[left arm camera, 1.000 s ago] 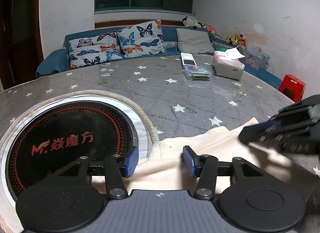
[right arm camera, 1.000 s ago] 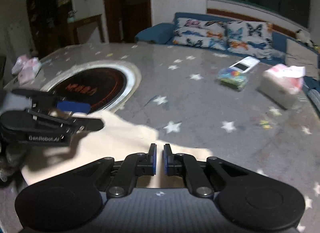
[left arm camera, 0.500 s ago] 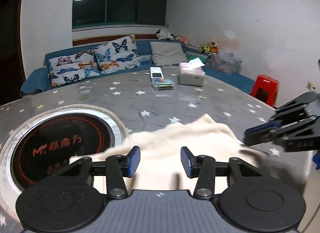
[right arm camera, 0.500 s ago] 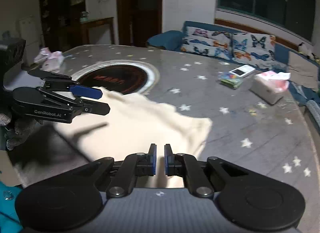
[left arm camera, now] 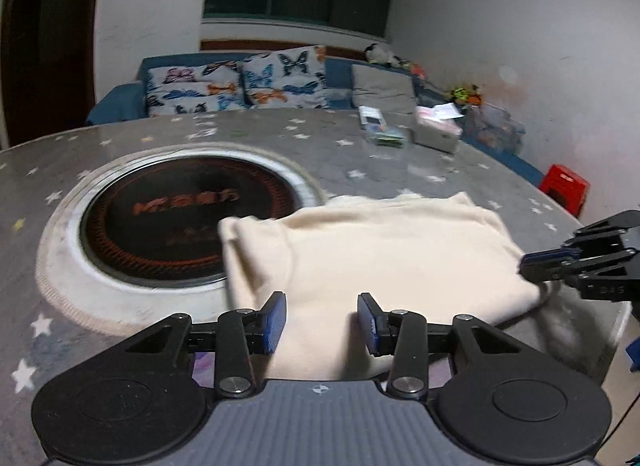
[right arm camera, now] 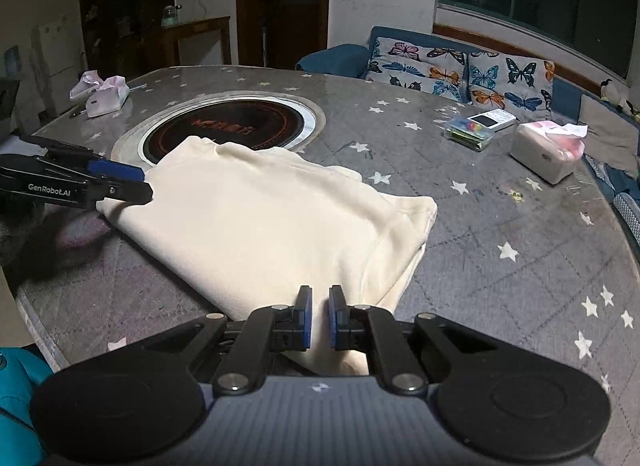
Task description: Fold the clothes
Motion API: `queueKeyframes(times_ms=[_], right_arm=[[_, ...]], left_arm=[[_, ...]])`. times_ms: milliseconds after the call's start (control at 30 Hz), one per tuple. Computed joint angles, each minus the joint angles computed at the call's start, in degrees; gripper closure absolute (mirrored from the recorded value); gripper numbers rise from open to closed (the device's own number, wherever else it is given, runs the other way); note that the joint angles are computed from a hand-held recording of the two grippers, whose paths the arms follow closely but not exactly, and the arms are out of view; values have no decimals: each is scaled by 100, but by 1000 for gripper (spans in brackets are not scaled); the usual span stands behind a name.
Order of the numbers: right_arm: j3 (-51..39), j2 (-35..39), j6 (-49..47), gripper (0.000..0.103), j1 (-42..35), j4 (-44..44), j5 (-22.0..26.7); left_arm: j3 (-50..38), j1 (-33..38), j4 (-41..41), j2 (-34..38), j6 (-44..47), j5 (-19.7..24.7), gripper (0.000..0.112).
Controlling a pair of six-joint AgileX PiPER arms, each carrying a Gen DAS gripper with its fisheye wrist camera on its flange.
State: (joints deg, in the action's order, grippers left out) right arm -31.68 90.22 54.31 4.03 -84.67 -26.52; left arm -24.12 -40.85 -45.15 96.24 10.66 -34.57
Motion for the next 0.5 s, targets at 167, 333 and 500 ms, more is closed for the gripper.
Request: queueKeyframes(times_ms=[167,333,500], right_arm=[[-316,-25,610,93,90,-470,-87],[-1031,425,1040,93,459,-593,-98],[-1948,1099,1871,93,992,-1059,-46]], left_arm=[[-51,67,119,-192,27,49,69],[-524,134,81,104,188,139,62],[-678,277,239,358,127,225,62]])
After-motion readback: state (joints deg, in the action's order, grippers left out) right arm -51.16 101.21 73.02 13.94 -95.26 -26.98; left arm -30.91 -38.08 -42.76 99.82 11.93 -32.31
